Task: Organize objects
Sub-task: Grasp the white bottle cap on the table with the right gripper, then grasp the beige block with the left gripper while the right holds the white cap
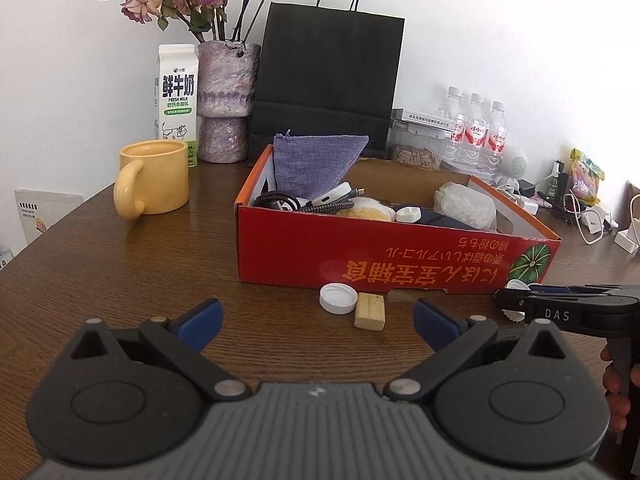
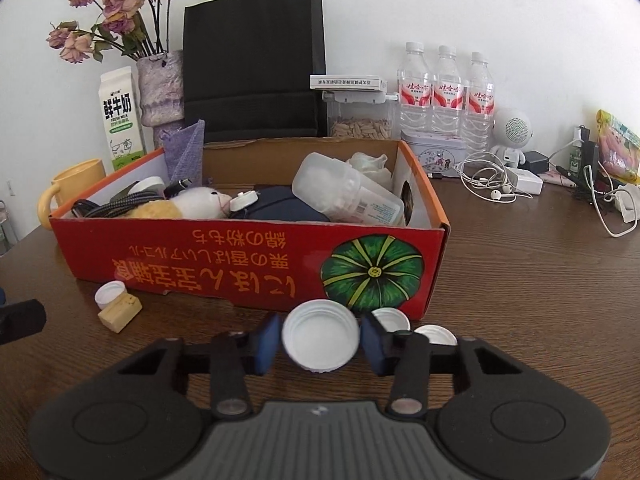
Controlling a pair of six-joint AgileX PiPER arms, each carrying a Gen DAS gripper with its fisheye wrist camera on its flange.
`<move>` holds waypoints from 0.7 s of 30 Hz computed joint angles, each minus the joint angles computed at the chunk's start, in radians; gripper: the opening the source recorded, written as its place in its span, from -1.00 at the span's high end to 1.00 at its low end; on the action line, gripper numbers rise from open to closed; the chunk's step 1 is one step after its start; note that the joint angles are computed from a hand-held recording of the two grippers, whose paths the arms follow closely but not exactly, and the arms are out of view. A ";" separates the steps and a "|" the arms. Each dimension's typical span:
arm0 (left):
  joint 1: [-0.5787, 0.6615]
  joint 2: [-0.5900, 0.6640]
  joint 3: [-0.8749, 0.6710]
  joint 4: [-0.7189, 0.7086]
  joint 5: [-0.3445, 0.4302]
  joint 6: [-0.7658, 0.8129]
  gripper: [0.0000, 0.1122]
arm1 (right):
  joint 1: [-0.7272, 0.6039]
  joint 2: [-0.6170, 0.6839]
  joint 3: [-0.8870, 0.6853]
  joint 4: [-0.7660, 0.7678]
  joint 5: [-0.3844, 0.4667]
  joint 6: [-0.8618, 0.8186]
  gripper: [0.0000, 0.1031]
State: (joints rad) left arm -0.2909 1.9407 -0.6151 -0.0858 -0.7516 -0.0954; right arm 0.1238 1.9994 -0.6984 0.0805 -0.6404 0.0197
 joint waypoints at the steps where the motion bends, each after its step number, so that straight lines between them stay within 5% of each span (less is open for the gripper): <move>1: 0.000 0.000 -0.001 0.000 0.001 0.000 -0.84 | 0.003 -0.002 0.015 0.002 -0.030 -0.003 0.24; 6: 0.003 0.001 -0.004 0.004 0.006 -0.003 -0.84 | 0.049 -0.016 0.151 0.054 -0.309 -0.044 0.25; 11: 0.002 0.002 -0.008 0.001 0.017 0.002 -0.84 | 0.092 -0.039 0.261 0.069 -0.477 -0.038 0.25; 21: -0.018 0.018 -0.038 -0.052 0.067 0.051 -0.84 | 0.091 -0.053 0.312 0.057 -0.533 -0.007 0.24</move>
State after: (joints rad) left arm -0.3087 1.9590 -0.6533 -0.1377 -0.6850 -0.0446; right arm 0.2143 1.9462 -0.3868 0.1374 -1.1732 0.0123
